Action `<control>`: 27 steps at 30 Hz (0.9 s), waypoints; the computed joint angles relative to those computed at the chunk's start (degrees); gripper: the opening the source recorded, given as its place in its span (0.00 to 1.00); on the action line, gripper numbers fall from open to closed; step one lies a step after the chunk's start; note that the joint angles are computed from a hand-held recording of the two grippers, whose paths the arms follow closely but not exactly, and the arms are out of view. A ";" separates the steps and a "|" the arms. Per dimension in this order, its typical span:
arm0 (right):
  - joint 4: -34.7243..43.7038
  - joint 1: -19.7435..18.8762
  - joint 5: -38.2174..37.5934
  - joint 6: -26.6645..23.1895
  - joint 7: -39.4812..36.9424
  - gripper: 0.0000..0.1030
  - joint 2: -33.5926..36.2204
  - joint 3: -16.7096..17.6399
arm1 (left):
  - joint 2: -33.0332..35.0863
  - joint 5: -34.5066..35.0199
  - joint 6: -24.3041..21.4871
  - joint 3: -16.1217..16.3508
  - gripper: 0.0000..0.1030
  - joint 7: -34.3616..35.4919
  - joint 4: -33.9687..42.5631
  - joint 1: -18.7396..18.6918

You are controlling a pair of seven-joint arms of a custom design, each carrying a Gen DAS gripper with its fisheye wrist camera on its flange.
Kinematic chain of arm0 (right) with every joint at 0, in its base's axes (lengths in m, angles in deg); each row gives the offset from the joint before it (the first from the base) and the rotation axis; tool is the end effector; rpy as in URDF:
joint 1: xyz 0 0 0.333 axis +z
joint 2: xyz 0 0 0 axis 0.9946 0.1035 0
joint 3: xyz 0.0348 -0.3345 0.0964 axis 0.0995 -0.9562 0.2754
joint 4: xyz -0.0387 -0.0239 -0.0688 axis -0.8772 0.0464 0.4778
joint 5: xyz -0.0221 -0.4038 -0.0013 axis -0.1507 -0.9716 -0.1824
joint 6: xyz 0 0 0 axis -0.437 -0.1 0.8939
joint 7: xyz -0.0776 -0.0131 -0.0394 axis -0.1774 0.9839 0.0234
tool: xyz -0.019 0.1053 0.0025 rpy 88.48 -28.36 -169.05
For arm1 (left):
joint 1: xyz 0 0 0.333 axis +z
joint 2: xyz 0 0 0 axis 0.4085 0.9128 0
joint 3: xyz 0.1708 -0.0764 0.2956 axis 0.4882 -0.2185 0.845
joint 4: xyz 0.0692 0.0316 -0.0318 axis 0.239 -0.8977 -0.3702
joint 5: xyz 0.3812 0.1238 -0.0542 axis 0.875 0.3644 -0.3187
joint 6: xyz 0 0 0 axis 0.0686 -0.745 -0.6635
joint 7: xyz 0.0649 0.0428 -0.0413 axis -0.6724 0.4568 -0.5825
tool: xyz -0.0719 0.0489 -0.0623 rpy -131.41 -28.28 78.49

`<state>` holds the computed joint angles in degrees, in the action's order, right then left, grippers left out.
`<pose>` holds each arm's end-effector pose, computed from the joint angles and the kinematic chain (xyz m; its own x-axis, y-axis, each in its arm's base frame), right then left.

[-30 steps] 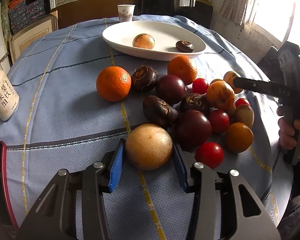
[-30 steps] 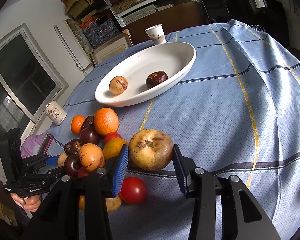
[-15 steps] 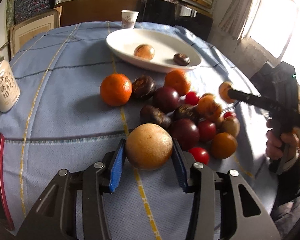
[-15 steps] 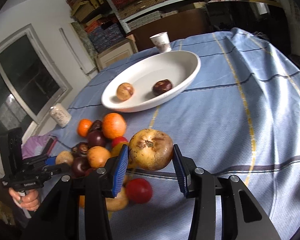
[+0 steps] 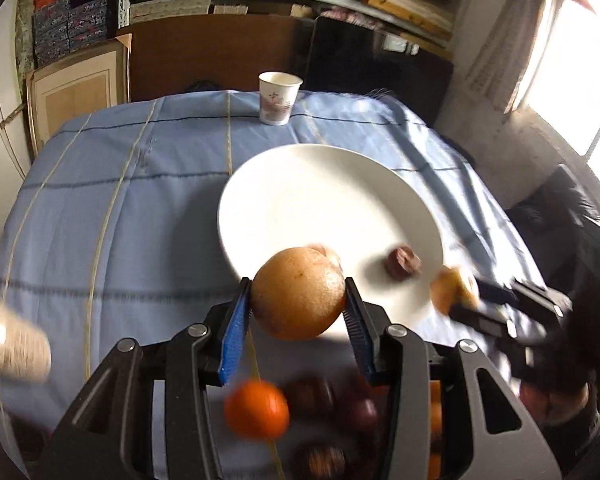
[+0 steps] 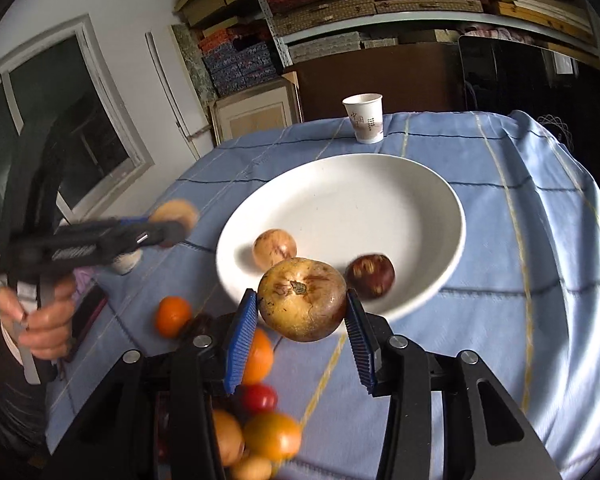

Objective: Organize fruits
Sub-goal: 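Lift both fruits onto the white oval plate and open both tools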

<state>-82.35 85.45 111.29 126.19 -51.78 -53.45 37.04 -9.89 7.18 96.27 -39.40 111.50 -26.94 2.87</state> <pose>0.6441 0.0769 0.3309 0.6174 -0.7330 -0.2855 -0.6553 -0.2785 -0.7021 0.6363 -0.2345 0.3664 0.0256 -0.9881 0.1518 -0.7836 -0.1141 -0.6107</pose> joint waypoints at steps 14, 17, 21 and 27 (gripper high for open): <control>6.95 1.52 -17.67 7.47 13.62 0.45 8.22 4.21 | 16.66 -11.36 -15.80 -6.58 0.43 11.73 22.45 6.08; 6.47 0.05 -18.11 7.77 13.43 0.46 8.01 5.90 | 16.20 -11.02 -14.62 -5.19 0.50 10.69 21.59 4.81; 5.24 -2.51 -13.77 7.23 9.86 0.49 6.06 7.84 | 12.02 -5.53 -10.46 0.71 0.67 3.82 16.26 -0.31; -0.52 -5.37 -0.99 3.98 -0.58 0.53 0.29 6.76 | 2.41 15.16 -6.72 13.45 0.88 -16.48 3.79 -13.19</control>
<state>-82.87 80.07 110.31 130.17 -52.36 -53.17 43.80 -7.47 22.34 89.55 -25.95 95.03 -23.15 -10.32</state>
